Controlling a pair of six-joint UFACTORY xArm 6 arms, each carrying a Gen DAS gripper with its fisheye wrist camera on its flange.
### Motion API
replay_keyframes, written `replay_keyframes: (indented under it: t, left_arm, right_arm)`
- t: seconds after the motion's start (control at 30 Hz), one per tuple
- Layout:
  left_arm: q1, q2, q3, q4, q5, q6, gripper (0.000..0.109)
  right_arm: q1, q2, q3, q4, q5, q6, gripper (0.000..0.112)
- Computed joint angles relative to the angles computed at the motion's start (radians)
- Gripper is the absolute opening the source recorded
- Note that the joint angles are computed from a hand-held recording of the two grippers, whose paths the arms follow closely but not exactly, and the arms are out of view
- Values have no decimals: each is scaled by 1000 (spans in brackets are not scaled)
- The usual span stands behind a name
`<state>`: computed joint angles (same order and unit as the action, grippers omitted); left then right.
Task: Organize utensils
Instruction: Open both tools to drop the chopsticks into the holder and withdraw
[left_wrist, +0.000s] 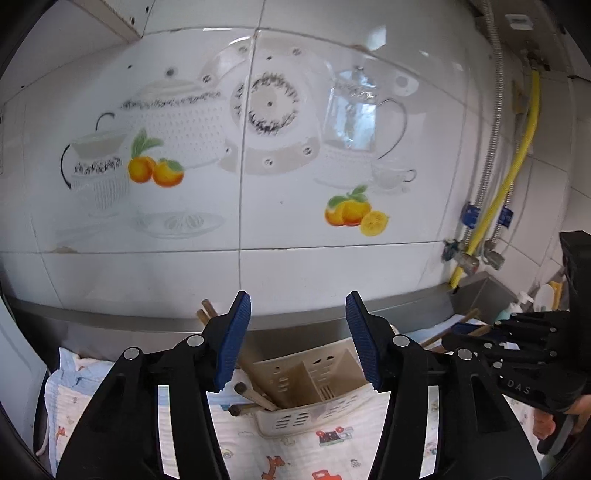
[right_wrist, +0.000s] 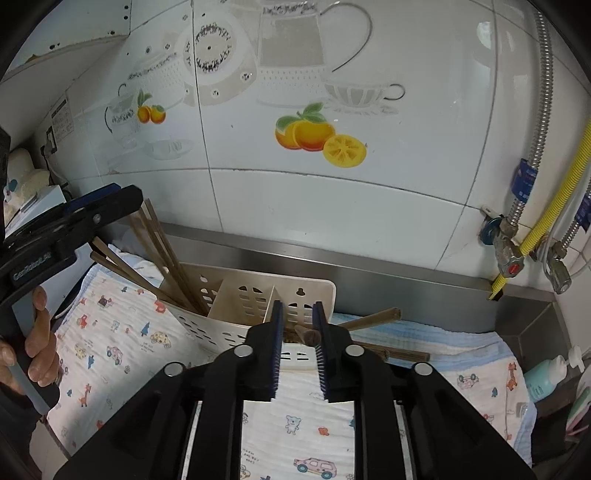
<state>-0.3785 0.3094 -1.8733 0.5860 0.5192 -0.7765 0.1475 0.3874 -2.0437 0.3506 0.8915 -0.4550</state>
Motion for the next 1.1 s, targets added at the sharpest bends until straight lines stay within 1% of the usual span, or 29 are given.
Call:
replay_keyframes:
  t: [0.07, 0.13, 0.17, 0.2, 0.3, 0.37, 0.4, 0.43, 0.47, 0.53, 0.57, 0.63, 0.7, 0.77, 0.83, 0.9, 0.93, 0.97, 1.03, 1.1]
  left_arm:
    - [-6, -16, 15, 9, 0, -1, 54]
    - [-10, -35, 35, 32, -2, -14, 56]
    - [-14, -52, 54, 54, -5, -32, 62]
    - [-16, -65, 70, 72, -7, -47, 65]
    - [-26, -112, 121, 126, -7, -91, 69]
    - [-32, -146, 159, 156, -5, -115, 78]
    - [-35, -160, 175, 176, -5, -130, 79]
    - [-38, -178, 196, 198, -7, -145, 81]
    - [-43, -200, 221, 223, -7, -164, 85]
    - [-48, -234, 262, 251, -9, -189, 88]
    - [-49, -250, 282, 255, -15, -193, 88]
    - [-56, -284, 322, 269, -15, -201, 89]
    - [-62, -316, 361, 288, -11, -220, 89]
    - [-66, -347, 400, 285, -14, -226, 95]
    - [-70, -374, 433, 306, -13, -250, 95]
    - [-76, -406, 472, 320, -16, -264, 96]
    - [-80, -417, 486, 330, -11, -273, 97]
    - [-84, -431, 502, 339, -6, -282, 97]
    - [-94, -465, 544, 359, 8, -304, 98]
    - [-97, -490, 578, 349, 6, -303, 98]
  right_arm:
    - [-4, -17, 19, 6, -8, -1, 20]
    - [-8, -40, 51, 10, -23, -4, 28]
    - [-10, -55, 69, 12, -31, -8, 28]
    - [-13, -69, 88, 16, -39, -11, 29]
    - [-20, -115, 146, 33, -62, -23, 38]
    - [-21, -147, 185, 37, -79, -30, 41]
    - [-22, -169, 213, 44, -90, -37, 44]
    - [-23, -184, 232, 50, -98, -42, 50]
    - [-23, -207, 261, 54, -114, -49, 52]
    - [-25, -239, 301, 64, -131, -58, 53]
    - [-27, -254, 319, 74, -134, -63, 54]
    - [-28, -285, 357, 81, -152, -73, 61]
    - [-24, -323, 407, 76, -182, -79, 64]
    - [-24, -350, 438, 88, -190, -92, 65]
    - [-21, -381, 476, 94, -207, -99, 72]
    - [-16, -420, 526, 98, -231, -111, 73]
    - [-16, -431, 540, 101, -235, -114, 80]
    - [-15, -447, 560, 109, -241, -119, 83]
    - [-13, -478, 601, 122, -262, -132, 85]
    - [-13, -515, 648, 138, -280, -137, 88]
